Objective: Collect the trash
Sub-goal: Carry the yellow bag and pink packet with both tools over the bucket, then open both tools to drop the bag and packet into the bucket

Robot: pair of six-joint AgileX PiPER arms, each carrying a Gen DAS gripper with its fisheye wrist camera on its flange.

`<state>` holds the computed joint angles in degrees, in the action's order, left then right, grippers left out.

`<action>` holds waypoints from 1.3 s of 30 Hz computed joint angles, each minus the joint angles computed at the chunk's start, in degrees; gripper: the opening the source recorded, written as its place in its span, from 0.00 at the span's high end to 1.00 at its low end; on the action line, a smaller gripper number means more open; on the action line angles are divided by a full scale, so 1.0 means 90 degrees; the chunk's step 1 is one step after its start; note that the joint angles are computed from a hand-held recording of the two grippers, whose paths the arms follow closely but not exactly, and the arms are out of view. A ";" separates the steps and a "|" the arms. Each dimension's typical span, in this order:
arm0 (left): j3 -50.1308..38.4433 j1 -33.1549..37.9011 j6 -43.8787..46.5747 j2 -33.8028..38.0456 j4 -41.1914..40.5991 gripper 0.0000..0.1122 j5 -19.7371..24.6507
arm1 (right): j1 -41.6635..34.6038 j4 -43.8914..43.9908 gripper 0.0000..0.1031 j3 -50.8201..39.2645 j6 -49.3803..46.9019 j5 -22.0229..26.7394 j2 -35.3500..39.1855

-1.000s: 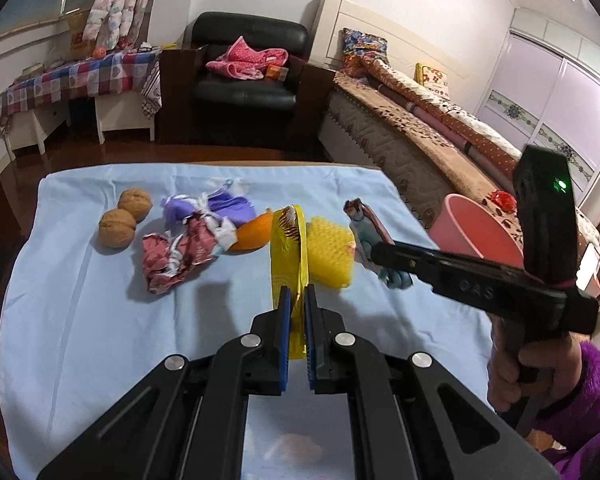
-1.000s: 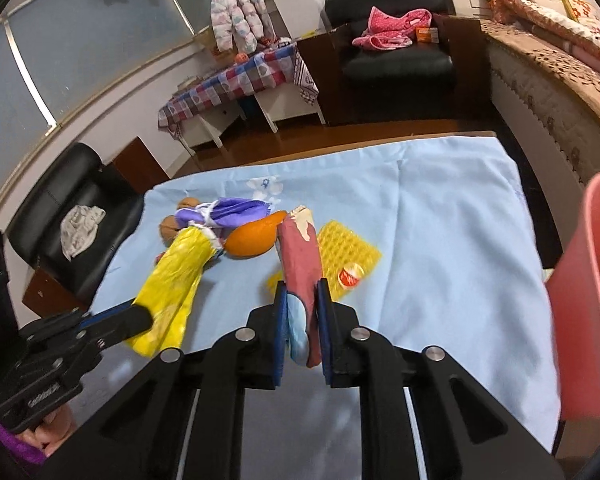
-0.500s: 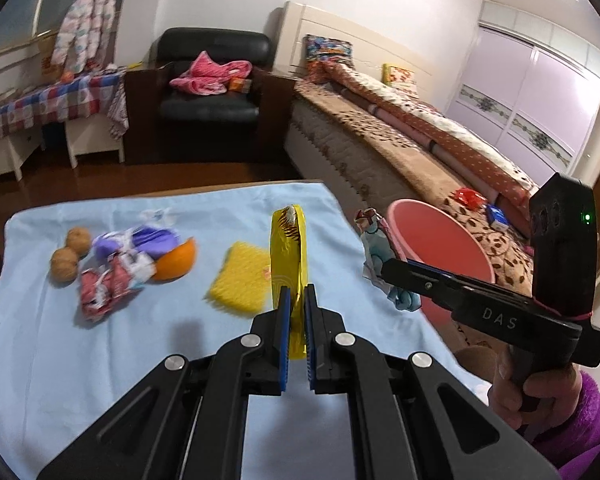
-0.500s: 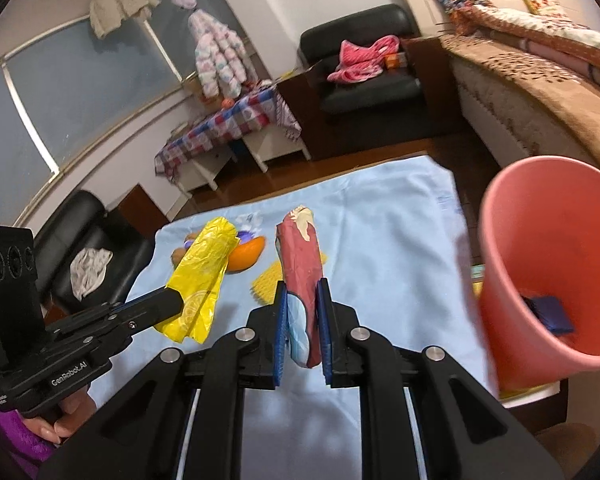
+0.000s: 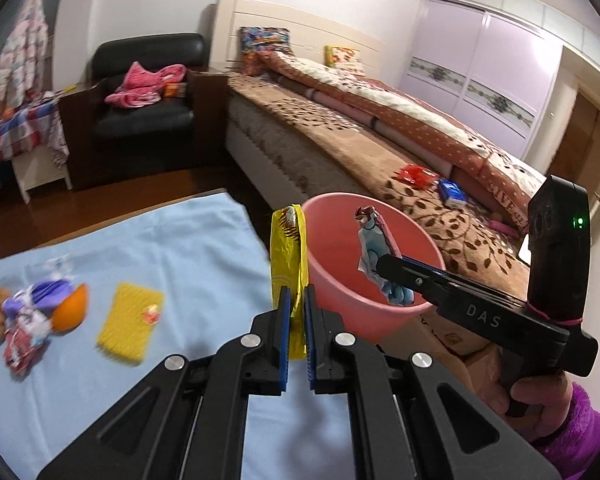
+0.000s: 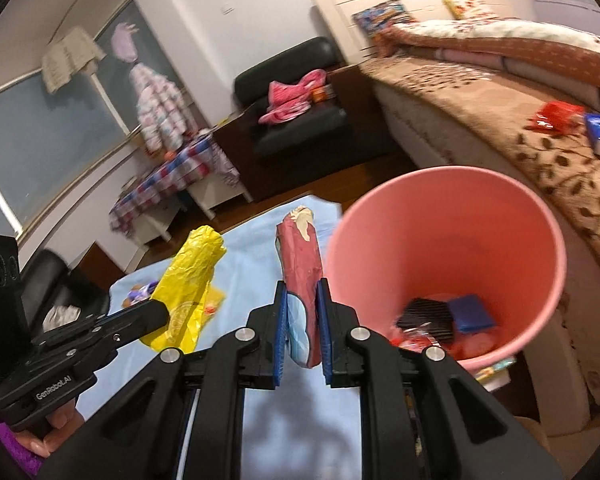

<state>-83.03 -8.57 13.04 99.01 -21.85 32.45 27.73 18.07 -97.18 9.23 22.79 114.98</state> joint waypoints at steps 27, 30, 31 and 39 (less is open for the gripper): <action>-0.3655 -0.1073 -0.1681 0.2726 0.1206 0.78 0.1284 | -0.0806 0.0813 0.85 0.0509 -0.0427 -0.0242 0.0103; -0.3546 -0.1049 -0.1672 0.2659 0.1162 0.71 0.1213 | -0.0826 0.0769 0.79 0.0476 -0.0274 -0.0225 0.0150; -0.3488 -0.1040 -0.1656 0.2622 0.1157 0.71 0.1174 | -0.0813 0.0713 0.74 0.0509 -0.0181 -0.0261 0.0134; -0.2995 -0.0989 -0.1707 0.2289 0.1161 0.67 0.0930 | -0.0725 0.0287 0.68 0.0554 0.0193 -0.0333 0.0056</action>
